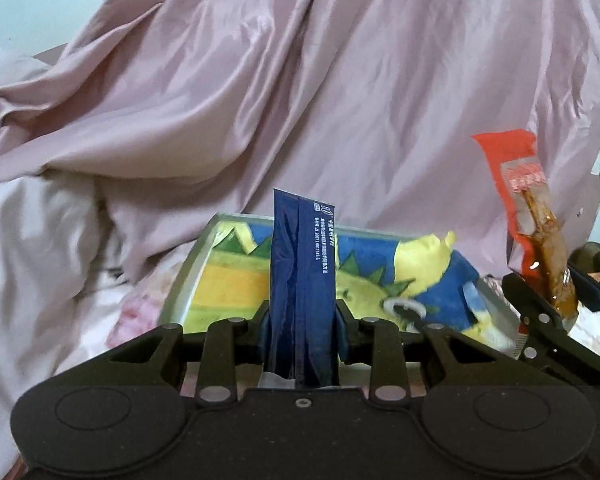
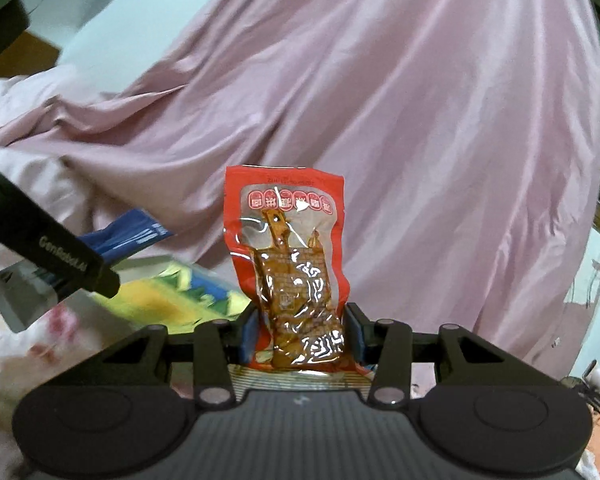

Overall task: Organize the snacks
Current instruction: 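Lift both held snacks and carry them over the grey tray, then lower both snacks into the grey tray and open both grippers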

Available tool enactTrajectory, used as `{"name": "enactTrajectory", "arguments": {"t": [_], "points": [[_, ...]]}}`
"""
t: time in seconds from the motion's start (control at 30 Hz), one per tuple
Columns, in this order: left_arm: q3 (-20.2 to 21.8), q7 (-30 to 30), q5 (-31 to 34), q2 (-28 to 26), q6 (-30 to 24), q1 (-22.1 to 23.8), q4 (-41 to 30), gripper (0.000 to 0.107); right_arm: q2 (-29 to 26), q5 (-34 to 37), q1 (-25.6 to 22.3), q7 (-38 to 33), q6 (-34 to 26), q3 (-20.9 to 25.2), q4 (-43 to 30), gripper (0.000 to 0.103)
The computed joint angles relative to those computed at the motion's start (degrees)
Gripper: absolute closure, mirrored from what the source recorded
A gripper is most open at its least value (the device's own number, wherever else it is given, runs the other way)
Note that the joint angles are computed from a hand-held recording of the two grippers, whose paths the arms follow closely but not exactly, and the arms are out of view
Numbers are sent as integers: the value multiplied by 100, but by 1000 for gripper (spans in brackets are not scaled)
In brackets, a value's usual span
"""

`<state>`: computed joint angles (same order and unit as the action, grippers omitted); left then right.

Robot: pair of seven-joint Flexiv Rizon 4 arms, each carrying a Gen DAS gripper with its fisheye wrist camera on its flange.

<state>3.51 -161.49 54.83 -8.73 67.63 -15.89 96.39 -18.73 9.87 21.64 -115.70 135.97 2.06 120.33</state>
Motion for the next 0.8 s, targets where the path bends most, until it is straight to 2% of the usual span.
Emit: {"name": "enactTrajectory", "arguments": {"t": [0.2, 0.47, 0.8], "points": [[118, 147, -279, -752, 49, -62, -792, 74, -678, -72, -151, 435, 118, -151, -758, 55], [227, 844, -1587, -1621, -18, 25, -1488, 74, -1269, -828, -545, 1180, 198, -165, -1244, 54], [719, 1240, -2397, -2020, -119, -280, -1596, 74, -1388, -1836, -1019, 2211, -642, -28, -1382, 54]]}}
